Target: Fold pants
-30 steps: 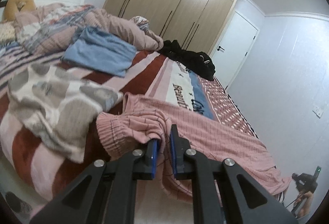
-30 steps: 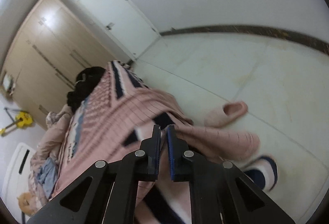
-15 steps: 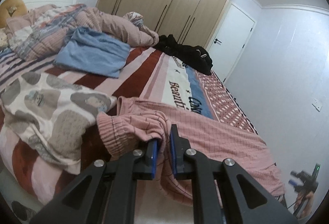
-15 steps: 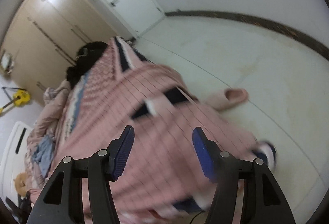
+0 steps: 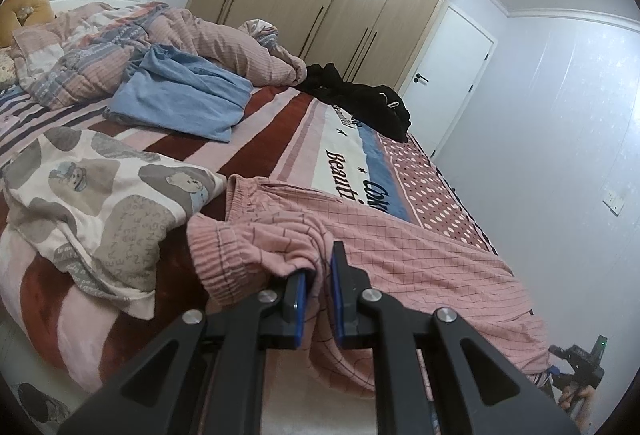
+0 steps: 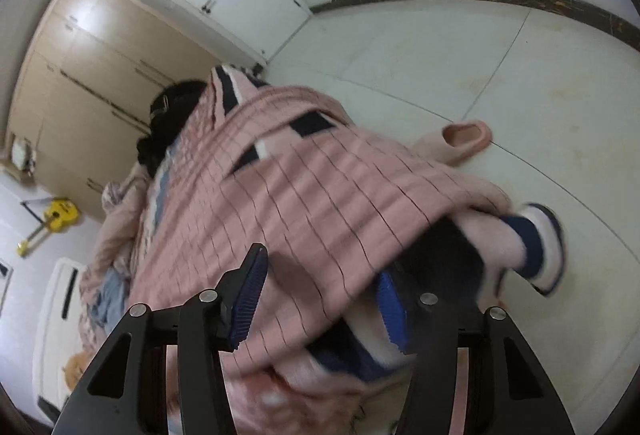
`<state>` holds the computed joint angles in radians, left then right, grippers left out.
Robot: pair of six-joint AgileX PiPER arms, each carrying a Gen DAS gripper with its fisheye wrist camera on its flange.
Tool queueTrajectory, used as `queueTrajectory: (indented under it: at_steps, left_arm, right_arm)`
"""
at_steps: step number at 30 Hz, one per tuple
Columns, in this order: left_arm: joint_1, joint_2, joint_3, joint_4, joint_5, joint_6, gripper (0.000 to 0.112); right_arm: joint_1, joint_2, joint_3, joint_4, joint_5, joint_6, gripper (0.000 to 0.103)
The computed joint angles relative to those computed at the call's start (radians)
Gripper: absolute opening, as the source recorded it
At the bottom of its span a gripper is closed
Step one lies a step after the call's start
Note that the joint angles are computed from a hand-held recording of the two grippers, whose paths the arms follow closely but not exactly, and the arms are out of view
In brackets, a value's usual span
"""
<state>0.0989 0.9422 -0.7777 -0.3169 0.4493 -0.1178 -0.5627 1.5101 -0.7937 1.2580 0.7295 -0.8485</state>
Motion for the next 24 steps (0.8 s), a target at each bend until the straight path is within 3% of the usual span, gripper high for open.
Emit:
queueTrajectory:
  at_steps: [1, 3, 5, 10, 13, 17, 21, 24]
  left_arm:
    - [0.004, -0.002, 0.002, -0.007, 0.0, 0.007, 0.008]
    - [0.007, -0.008, 0.009, -0.009, -0.002, 0.009, 0.008]
    - [0.011, -0.019, 0.013, -0.008, -0.001, 0.008, 0.008]
    - [0.007, -0.018, -0.012, 0.013, 0.0, 0.008, 0.008]
    - [0.023, 0.034, -0.055, -0.032, 0.007, 0.055, 0.008]
    - [0.038, 0.15, -0.157, -0.057, 0.023, 0.089, 0.008]
    - [0.039, 0.324, -0.32, -0.012, 0.046, 0.078, 0.008]
    - [0.049, 0.492, -0.481, 0.013, 0.099, 0.067, 0.008]
  right_arm:
    - [0.006, 0.01, 0.003, 0.039, -0.017, -0.019, 0.042]
    - [0.026, 0.015, 0.01, 0.082, -0.072, -0.023, 0.019]
    - [0.029, -0.013, 0.04, 0.15, -0.095, -0.075, 0.006]
    - [0.008, -0.11, 0.037, 0.199, -0.056, -0.14, 0.004]
    - [0.042, -0.122, -0.079, 0.11, -0.063, -0.045, 0.004]
    - [0.126, -0.033, -0.344, -0.129, -0.053, 0.194, 0.004]
    - [0.247, 0.157, -0.704, -0.49, -0.021, 0.522, 0.004]
    - [0.304, 0.326, -0.974, -0.697, 0.097, 0.738, 0.004]
